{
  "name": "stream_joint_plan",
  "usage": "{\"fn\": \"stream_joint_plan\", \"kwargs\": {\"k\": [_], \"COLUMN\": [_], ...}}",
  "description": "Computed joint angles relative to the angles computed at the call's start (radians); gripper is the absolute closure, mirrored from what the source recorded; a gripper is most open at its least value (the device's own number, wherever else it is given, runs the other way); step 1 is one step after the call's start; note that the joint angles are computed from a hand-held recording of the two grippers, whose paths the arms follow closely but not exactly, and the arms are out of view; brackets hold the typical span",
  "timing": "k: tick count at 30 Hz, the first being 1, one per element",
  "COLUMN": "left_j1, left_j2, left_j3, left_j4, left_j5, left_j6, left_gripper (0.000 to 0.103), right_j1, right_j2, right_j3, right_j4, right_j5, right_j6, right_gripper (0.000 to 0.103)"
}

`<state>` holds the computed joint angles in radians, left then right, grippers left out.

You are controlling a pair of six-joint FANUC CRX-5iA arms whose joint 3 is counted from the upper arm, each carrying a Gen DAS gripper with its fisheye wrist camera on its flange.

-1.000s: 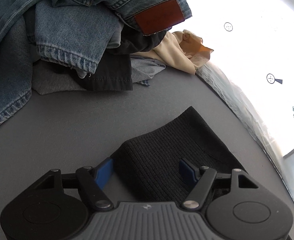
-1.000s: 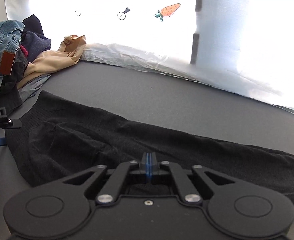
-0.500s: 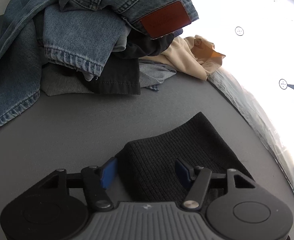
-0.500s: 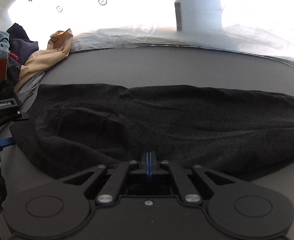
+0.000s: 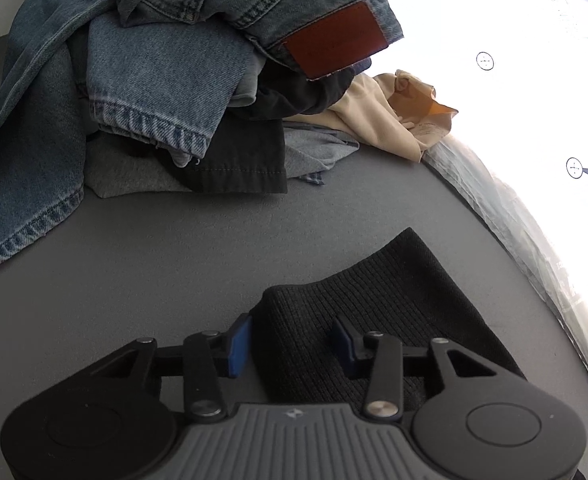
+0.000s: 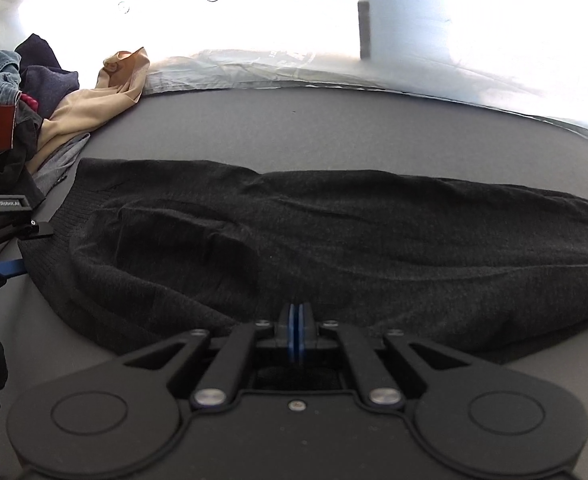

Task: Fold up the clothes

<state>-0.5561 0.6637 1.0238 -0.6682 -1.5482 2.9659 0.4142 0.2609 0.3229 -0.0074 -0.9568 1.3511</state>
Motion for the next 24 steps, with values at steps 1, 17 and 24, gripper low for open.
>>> {"fn": "stream_joint_plan", "kwargs": {"k": [1, 17, 24], "left_j1": [0.002, -0.058, -0.026], "left_j2": [-0.003, -0.095, 0.047], "left_j3": [-0.005, 0.000, 0.187], "left_j4": [0.005, 0.014, 0.416], "left_j5": [0.006, 0.420, 0.698], "left_j6": [0.018, -0.247, -0.639], "left_gripper": [0.089, 0.093, 0.093], "right_j1": [-0.001, -0.038, -0.072], "right_j2": [0.001, 0.036, 0.006], "right_j3": [0.002, 0.084, 0.054], "right_j4": [-0.003, -0.091, -0.166], "right_j5": [-0.002, -0.078, -0.052], "right_j6": [0.002, -0.016, -0.033], "right_gripper": [0.102, 0.102, 0.103]}}
